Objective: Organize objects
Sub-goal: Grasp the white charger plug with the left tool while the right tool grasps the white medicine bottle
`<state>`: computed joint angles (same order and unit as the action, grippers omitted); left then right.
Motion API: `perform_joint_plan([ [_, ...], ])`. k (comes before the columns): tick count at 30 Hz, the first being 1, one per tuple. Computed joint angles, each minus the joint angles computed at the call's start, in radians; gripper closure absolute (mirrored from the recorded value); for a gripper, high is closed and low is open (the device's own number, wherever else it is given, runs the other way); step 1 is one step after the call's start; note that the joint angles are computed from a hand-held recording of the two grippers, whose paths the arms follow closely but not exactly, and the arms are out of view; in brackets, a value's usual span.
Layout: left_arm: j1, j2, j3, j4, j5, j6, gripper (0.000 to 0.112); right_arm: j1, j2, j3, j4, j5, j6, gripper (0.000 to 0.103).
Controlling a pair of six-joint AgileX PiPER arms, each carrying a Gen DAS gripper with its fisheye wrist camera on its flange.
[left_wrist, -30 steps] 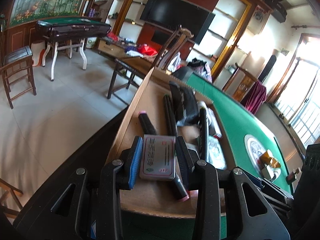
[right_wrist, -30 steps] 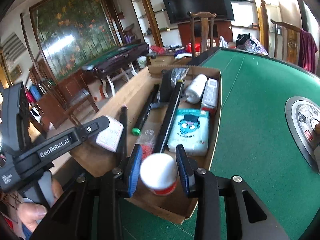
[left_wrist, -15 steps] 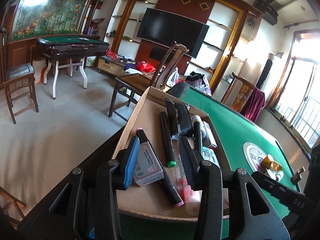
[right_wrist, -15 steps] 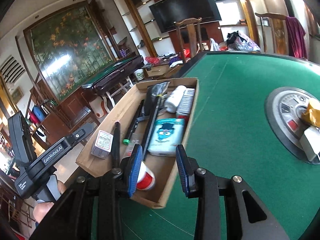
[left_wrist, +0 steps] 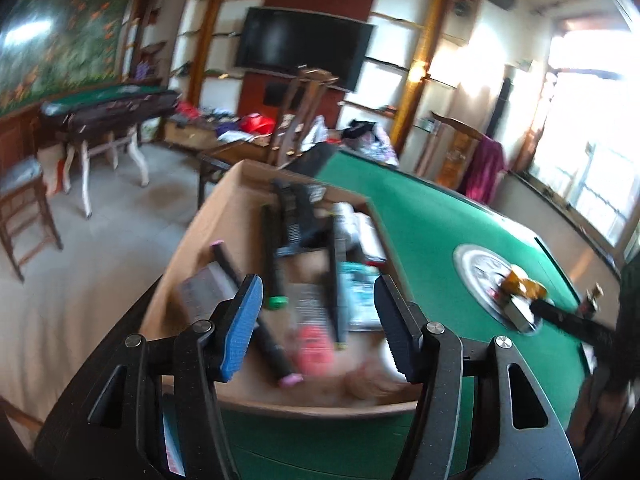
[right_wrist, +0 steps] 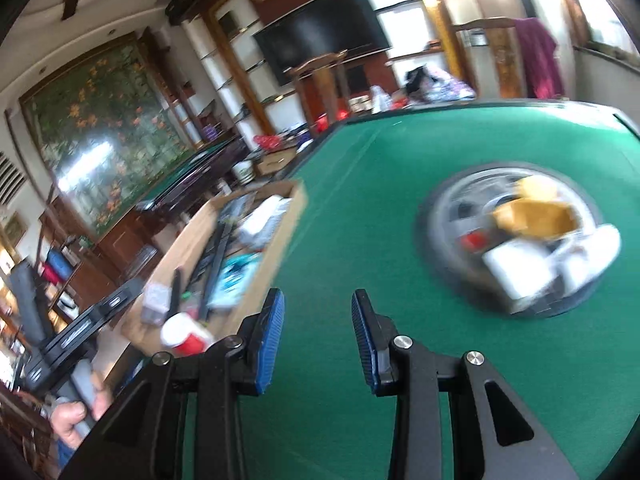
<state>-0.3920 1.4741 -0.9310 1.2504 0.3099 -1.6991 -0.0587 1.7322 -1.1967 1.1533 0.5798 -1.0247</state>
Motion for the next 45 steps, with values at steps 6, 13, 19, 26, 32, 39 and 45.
perform_joint_plan([
  [6, -0.137, 0.028, -0.077, -0.015, 0.038, 0.053, 0.046, -0.163, 0.169, -0.288, -0.353, -0.023, 0.361, 0.068],
  [13, -0.245, 0.155, -0.227, -0.26, 0.066, 0.35, 0.047, -0.26, 0.416, -0.586, -0.413, 0.191, 0.459, 0.068],
  [19, -0.304, 0.226, -0.323, -0.373, 0.103, 0.5, 0.047, -0.291, 0.367, -0.528, -0.411, 0.386, 0.417, 0.063],
  [26, -0.302, 0.314, -0.434, -0.634, 0.106, 0.759, 0.047, -0.258, 0.189, -0.289, -0.432, 0.373, 0.163, 0.053],
  [32, -0.298, 0.365, -0.506, -0.781, 0.134, 0.889, 0.047, -0.169, 0.18, -0.232, -0.486, 0.182, 0.039, 0.048],
  [39, -0.265, 0.451, -0.67, -1.029, 0.223, 1.108, 0.047, -0.106, 0.149, -0.145, -0.511, 0.112, -0.022, 0.069],
  [45, -0.23, 0.625, -1.006, -1.236, 0.424, 1.295, 0.047, -0.196, 0.16, -0.195, -0.434, 0.193, 0.062, 0.069],
])
